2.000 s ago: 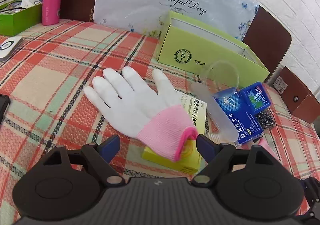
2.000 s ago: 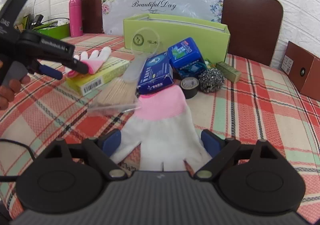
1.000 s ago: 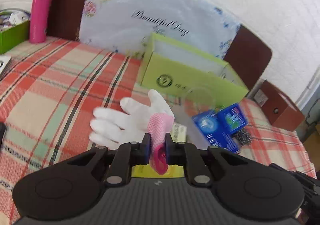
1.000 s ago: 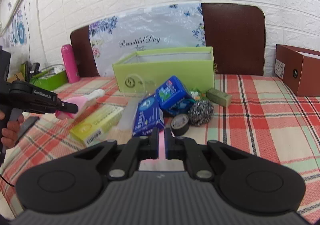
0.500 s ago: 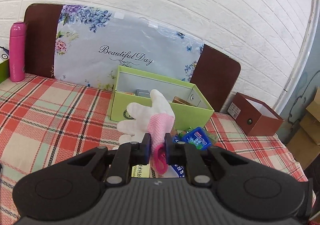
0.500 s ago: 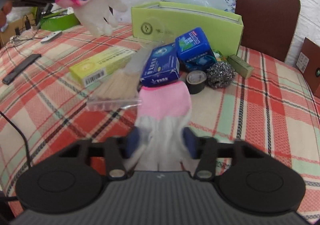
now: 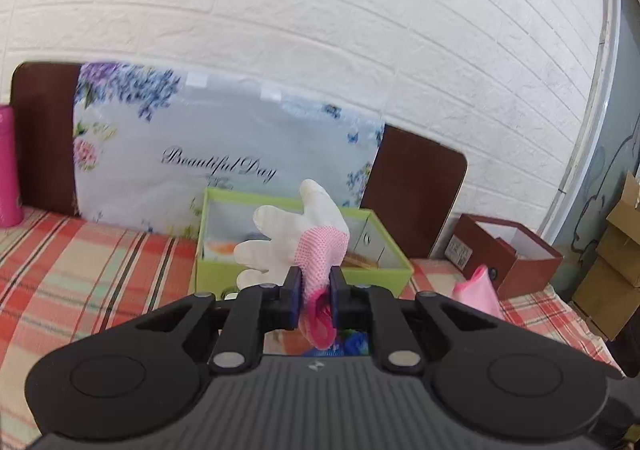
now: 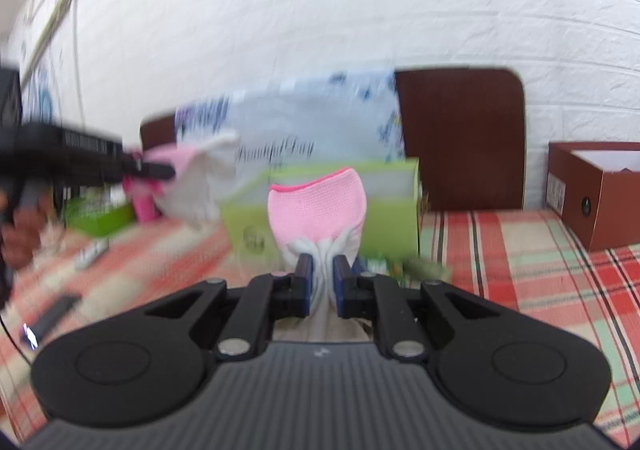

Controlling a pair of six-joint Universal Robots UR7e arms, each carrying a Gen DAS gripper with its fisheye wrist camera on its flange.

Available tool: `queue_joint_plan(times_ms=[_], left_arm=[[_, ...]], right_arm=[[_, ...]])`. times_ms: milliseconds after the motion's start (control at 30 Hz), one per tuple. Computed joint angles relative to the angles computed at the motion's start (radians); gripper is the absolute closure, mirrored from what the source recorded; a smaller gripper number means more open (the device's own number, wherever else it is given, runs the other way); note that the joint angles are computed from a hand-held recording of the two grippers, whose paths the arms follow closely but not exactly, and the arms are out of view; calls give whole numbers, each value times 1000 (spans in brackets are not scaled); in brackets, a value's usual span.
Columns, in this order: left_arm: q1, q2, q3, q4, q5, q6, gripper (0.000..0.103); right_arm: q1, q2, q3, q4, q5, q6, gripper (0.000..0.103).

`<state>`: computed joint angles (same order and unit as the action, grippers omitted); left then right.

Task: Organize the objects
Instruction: 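Carry both gloves over the lime-green box and open both tools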

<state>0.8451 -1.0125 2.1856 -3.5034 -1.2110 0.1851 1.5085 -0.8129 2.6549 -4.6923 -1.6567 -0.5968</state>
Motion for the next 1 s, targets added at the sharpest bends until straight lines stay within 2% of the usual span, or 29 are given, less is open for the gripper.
queue_joint_plan(times_ms=[133, 333, 500, 767, 800, 867, 900, 933, 1000], left_arm=[[7, 46, -87, 11, -29, 10, 90], [38, 132, -227, 48, -76, 19, 90], [67, 215, -329, 68, -67, 52, 90], [125, 306, -462, 131, -63, 59, 89], [130, 321, -475, 123, -49, 64, 84], [139, 337, -485, 118, -24, 73, 58], [142, 342, -483, 110, -5, 75, 31], [142, 347, -473, 74, 16, 82, 22], [146, 351, -450, 10, 27, 114, 22]], right_arm=[[26, -82, -73, 73, 33, 52, 92], [47, -111, -229, 245, 35, 130, 92], [48, -66, -389, 397, 3, 140, 92], [25, 24, -618, 522, 9, 167, 91], [25, 34, -645, 548, 0, 169, 90], [22, 53, -688, 607, -27, 160, 84], [20, 53, -701, 658, -42, 142, 66], [20, 56, -709, 699, -71, 119, 43], [19, 77, -716, 694, -126, 69, 32]])
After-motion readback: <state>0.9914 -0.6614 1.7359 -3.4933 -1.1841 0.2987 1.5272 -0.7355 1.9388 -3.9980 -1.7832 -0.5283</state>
